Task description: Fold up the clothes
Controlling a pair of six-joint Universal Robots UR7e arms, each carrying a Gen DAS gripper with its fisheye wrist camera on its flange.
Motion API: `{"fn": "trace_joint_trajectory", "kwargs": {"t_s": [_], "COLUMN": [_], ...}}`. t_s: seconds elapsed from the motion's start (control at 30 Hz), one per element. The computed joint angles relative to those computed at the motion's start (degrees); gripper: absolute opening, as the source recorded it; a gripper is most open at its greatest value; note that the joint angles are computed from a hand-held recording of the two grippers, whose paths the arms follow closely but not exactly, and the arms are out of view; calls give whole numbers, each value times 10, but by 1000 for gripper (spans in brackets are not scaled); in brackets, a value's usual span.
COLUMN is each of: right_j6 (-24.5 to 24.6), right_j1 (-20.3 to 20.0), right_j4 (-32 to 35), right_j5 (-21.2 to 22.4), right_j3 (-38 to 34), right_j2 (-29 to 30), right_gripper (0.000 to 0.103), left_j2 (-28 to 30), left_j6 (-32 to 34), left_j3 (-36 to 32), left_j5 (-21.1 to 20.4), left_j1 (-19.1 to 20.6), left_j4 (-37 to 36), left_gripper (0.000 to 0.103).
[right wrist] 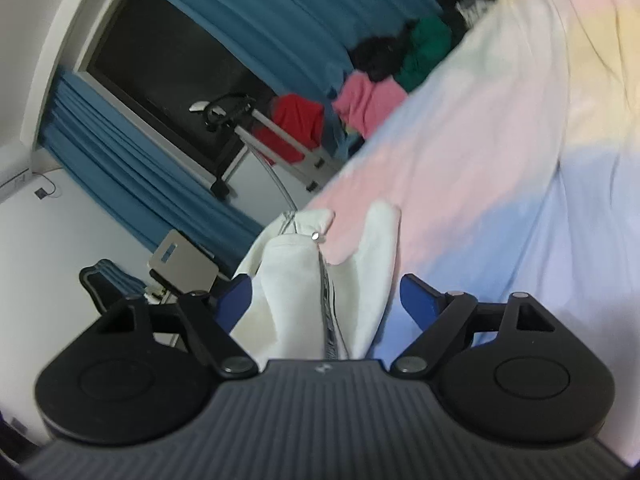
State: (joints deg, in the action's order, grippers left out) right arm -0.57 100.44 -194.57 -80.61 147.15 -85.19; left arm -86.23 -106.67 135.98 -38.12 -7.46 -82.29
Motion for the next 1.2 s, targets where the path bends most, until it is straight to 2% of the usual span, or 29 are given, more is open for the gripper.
{"fn": "trace_joint_trajectory", "kwargs": {"t_s": [0.07,0.2,0.27,0.33,0.5,0.57,0.6,0.63,0.7,0.8,0.9,1.0,1.03,1.07,1.2], "right_j6": [-4,-30,-44,-57,-38,-34,-31,-27,-23,-23,3,1,6,22,73], "right_j1": [8,25,40,59,68,70,73,73,75,84,85,83,77,68,30], "right_j4": [12,22,16,3,-5,-1,0,6,16,-7,-33,-87,-100,-101,-113], "right_j5": [-16,7,1,-25,-50,-59,-65,-69,-80,-109,-116,-144,-153,-155,-179], "right_j3": [-2,-16,-28,-48,-102,-121,-130,-139,-149,-148,-147,-138,-134,-133,-143], "right_j2": [1,37,67,106,195,225,240,251,265,264,244,212,197,183,137], "right_gripper": [78,74,70,69,64,55,46,31,12,9,8,7,7,7,7], "left_j2": [-16,-61,-84,-98,-143,-162,-171,-181,-201,-203,-229,-237,-235,-232,-213], "left_j6": [-22,-68,-76,-72,-60,-66,-68,-69,-70,-94,-86,-82,-86,-85,-73], "left_j3": [21,46,57,65,89,99,104,109,120,121,132,135,132,131,127], "left_j5": [-14,-23,-21,-17,-3,-3,-3,-2,1,1,14,22,20,22,28], "left_j1": [-7,-18,-18,-14,-1,-8,-10,-10,-11,-26,-32,-47,-54,-60,-68], "left_j4": [-8,4,1,-9,-37,-35,-34,-33,-31,-16,-32,-41,-37,-36,-45], "left_gripper": [6,7,8,8,8,8,8,8,9,10,17,43,56,62,68]}}
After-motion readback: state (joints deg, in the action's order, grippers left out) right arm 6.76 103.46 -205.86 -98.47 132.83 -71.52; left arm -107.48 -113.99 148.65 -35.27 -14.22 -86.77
